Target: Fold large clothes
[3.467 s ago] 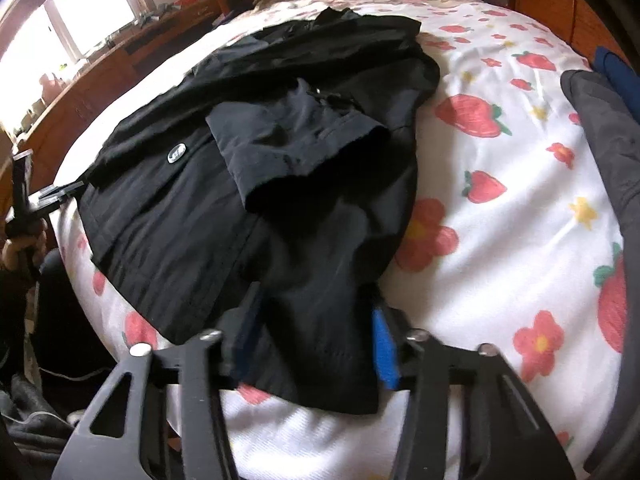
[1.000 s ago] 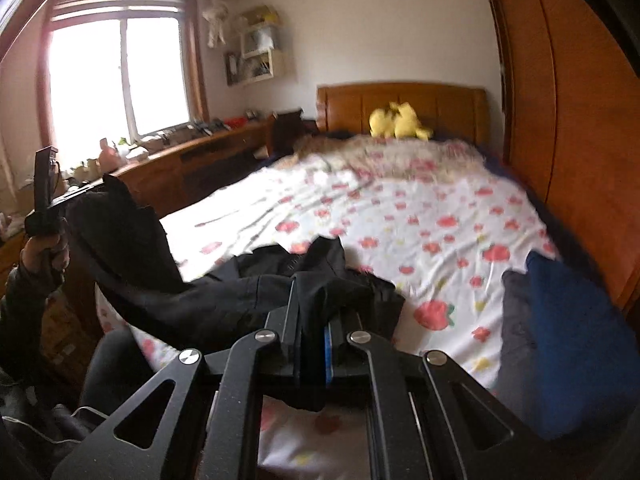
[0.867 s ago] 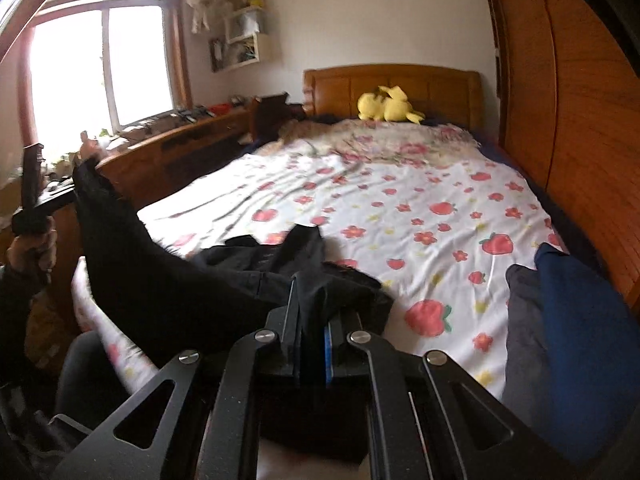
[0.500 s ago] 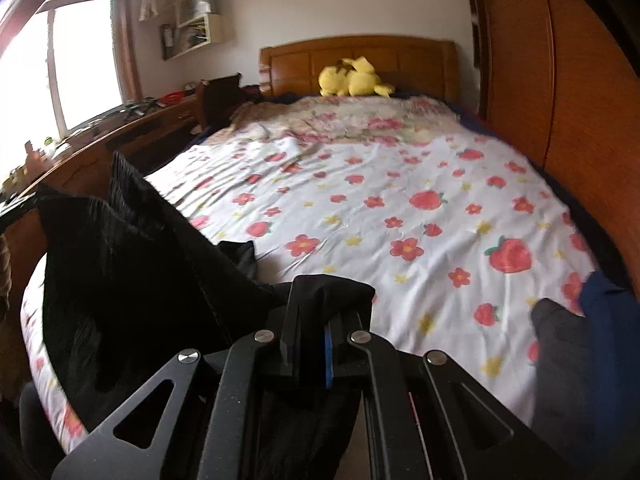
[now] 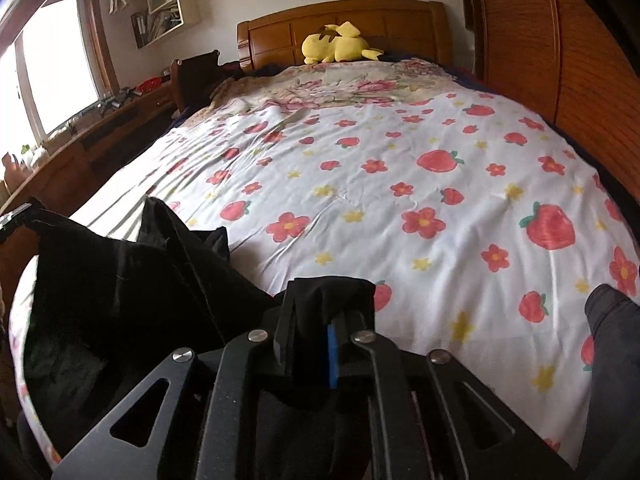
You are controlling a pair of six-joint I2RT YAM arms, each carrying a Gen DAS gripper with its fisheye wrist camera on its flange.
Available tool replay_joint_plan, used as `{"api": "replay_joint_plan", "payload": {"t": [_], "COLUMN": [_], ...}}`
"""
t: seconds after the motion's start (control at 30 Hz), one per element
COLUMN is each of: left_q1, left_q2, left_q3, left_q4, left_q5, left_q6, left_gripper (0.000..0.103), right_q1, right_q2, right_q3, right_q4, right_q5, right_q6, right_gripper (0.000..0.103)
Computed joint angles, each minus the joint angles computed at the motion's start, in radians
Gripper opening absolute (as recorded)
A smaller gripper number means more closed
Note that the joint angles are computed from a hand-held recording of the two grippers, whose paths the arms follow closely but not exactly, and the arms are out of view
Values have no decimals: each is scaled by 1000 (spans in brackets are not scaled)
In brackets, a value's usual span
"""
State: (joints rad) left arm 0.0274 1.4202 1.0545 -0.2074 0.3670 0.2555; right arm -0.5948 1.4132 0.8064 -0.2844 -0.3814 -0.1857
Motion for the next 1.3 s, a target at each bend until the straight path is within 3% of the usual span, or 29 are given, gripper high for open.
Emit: {"api": "replay_joint_plan", "payload": {"t": [0.1, 0.17, 0.2, 0.53, 0.7, 0.87, 1.07, 1.2, 1.3], "left_q1": [19, 39, 41, 106, 145, 194, 204, 194, 181], "left_q2": [-9, -18, -24, -215, -281, -352, -445, -475, -468], "left_q3": [-14, -10, -27, -210, -242, -277, -339, -367, -365], "left_q4": [20, -20, -17, -173, -277, -369, -425, -446, -447], "left_q5": [13, 54, 62, 157, 200, 249, 261, 245, 226], "left_q6": [-5, 2, 7, 143, 200, 263, 290, 304, 299], "left_gripper": [46, 50, 51, 52, 52, 52, 52, 52, 52], "right_q1": [-21, -13, -4, 6, 71, 138, 215, 295, 296], "right_q2": [15, 18, 11, -111, -309, -558, -776, -850, -746], "right_q3": [28, 43, 46, 2, -106, -224, -328, -387, -450], "right_q4": [-28, -45, -50, -148, -229, -389, -518, -519, -440], "right_q5": [-28, 15, 63, 89, 93, 84, 92, 139, 139], "right_q6": [27, 42, 47, -25, -74, -108, -56, 1, -1], "right_gripper": [25, 38, 38, 38, 38, 38, 38, 38, 38]}}
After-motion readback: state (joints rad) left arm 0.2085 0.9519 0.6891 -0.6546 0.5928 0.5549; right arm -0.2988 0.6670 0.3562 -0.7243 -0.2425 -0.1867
